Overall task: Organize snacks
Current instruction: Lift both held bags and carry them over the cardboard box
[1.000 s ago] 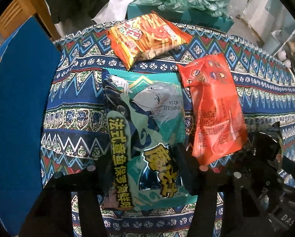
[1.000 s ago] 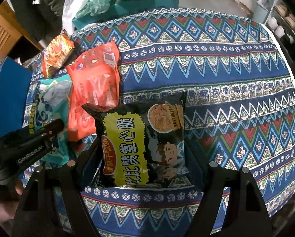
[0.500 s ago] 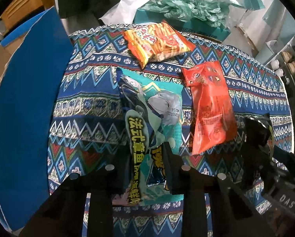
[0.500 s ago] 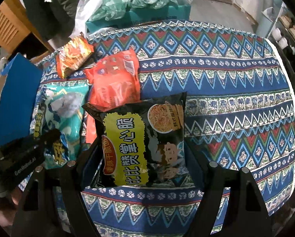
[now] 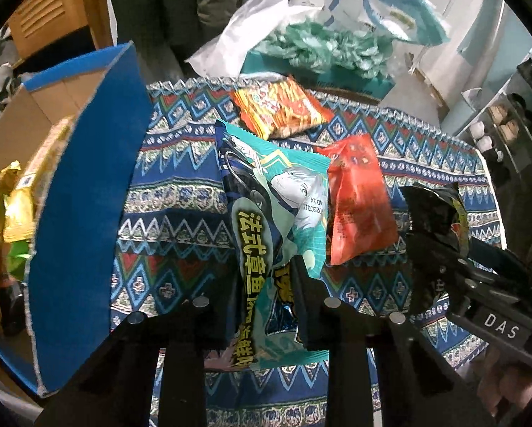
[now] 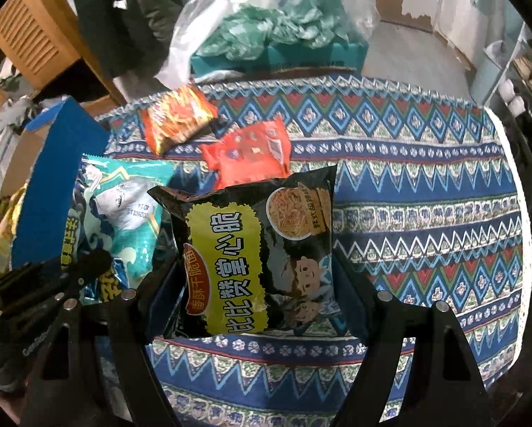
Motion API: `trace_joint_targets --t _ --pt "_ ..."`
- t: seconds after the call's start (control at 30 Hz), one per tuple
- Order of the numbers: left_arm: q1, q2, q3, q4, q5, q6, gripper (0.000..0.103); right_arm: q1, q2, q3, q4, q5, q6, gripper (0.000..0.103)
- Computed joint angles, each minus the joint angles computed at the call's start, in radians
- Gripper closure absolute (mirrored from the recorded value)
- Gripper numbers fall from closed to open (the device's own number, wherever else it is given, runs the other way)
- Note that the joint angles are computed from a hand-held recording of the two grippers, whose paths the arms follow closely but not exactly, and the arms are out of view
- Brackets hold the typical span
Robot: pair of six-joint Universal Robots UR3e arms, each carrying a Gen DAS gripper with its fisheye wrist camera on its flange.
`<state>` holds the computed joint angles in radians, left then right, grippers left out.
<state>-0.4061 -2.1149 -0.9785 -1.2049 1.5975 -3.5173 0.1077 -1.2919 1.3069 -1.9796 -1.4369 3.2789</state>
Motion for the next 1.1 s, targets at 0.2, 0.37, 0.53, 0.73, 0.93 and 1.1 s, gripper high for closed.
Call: trace_joint_targets --t 0.2,0.37,0.53,0.73,0.93,1.1 --pt "0.014 0.072 -0.052 0.032 0.008 0.006 0.076 0.027 -0.01 -0.048 0.027 -0.014 -0.004 0.024" --pt "0.024 0.126 -0.085 0.053 0.029 0.018 0.076 0.049 0.004 -0.114 0.054 -0.018 0.002 0.024" --pt "0.029 0.164 -0.098 0.063 0.055 0.024 0.076 0.078 0.029 -0.194 0.08 -0.021 0.01 0.024" --pt "0.057 0.205 -0.119 0.073 0.045 0.024 0.076 0.119 0.096 -0.317 0.117 -0.028 0.017 0.024" --pt "0.09 0.265 -0.17 0.1 0.048 0.031 0.076 0.164 0.179 -0.454 0.154 -0.035 0.026 0.024" --pt "0.142 0.328 -0.228 0.115 0.03 0.034 0.076 0.206 0.275 -0.63 0.206 -0.044 0.027 0.024"
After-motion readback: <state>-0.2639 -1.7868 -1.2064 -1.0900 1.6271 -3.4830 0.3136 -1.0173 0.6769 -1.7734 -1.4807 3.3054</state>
